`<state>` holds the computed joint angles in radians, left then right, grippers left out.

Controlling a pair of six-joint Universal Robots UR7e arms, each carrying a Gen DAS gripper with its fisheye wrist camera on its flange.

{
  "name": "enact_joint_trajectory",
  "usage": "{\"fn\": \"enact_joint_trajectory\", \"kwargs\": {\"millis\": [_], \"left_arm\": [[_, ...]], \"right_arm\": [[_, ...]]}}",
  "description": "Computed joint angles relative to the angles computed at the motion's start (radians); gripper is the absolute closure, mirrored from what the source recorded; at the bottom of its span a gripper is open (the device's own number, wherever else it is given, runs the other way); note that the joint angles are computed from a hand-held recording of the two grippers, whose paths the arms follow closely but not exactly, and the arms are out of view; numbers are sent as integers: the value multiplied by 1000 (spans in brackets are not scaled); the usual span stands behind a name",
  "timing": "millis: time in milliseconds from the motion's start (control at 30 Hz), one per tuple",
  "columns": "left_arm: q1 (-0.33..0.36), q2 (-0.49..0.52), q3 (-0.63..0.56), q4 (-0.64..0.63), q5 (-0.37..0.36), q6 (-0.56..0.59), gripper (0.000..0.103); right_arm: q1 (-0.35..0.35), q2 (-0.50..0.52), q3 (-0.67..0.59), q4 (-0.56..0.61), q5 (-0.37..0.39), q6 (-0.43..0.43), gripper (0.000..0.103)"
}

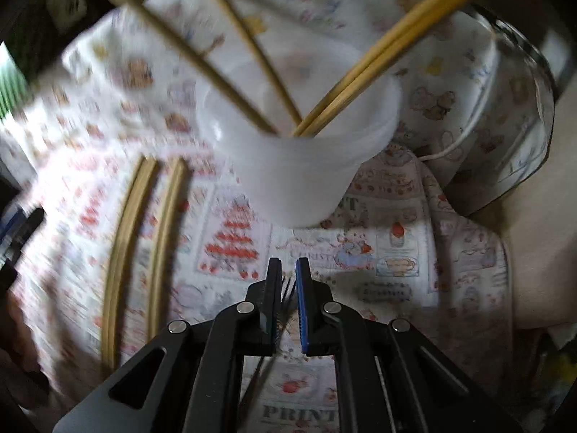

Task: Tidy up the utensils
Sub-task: 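Close the left tool on a bamboo chopstick and lift it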

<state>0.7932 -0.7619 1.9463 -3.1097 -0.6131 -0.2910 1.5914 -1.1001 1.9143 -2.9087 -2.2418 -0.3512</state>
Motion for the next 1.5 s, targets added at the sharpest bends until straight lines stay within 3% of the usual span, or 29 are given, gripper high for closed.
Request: {"fn": "enact_joint_trajectory", "kwargs": {"millis": [133, 267, 333, 400, 500, 533, 567, 700, 800, 933, 1100, 1300, 1500], "left_arm": [[6, 4, -4, 6, -8, -2, 5], [23, 5, -9, -19, -68, 27, 6], [33, -6, -11, -27, -144, 48, 22], [47, -14, -11, -47, -234, 60, 26], [61, 8, -76, 67, -274, 39, 45], [65, 17, -106, 121, -287, 29, 55], [69, 29, -138, 166, -299, 17, 57], [81, 83, -274, 323, -337, -32, 59], [81, 124, -357, 427, -316, -71, 65], [78, 168, -426, 542, -267, -86, 75], [78, 218, -471, 577, -217, -90, 79], [80, 265, -539, 627, -185, -105, 91], [61, 304, -571, 653, -157, -69, 95]], "right_arm": [[-34, -43, 9, 18, 76, -5, 94], [-75, -85, 50, -57, 193, -49, 94], [-94, -100, 73, -112, 255, -77, 94], [-102, -112, 104, -167, 310, -94, 94], [-115, -128, 132, -205, 381, -121, 93], [-115, -131, 145, -223, 384, -130, 93], [-119, -134, 154, -241, 384, -149, 93], [-123, -126, 183, -324, 327, -158, 93], [-126, -120, 176, -357, 297, -146, 93], [-145, -133, 178, -355, 318, -120, 93], [-136, -128, 195, -410, 288, -159, 93], [-107, -130, 212, -430, 267, -136, 93], [-110, -120, 203, -431, 250, -138, 93]]}}
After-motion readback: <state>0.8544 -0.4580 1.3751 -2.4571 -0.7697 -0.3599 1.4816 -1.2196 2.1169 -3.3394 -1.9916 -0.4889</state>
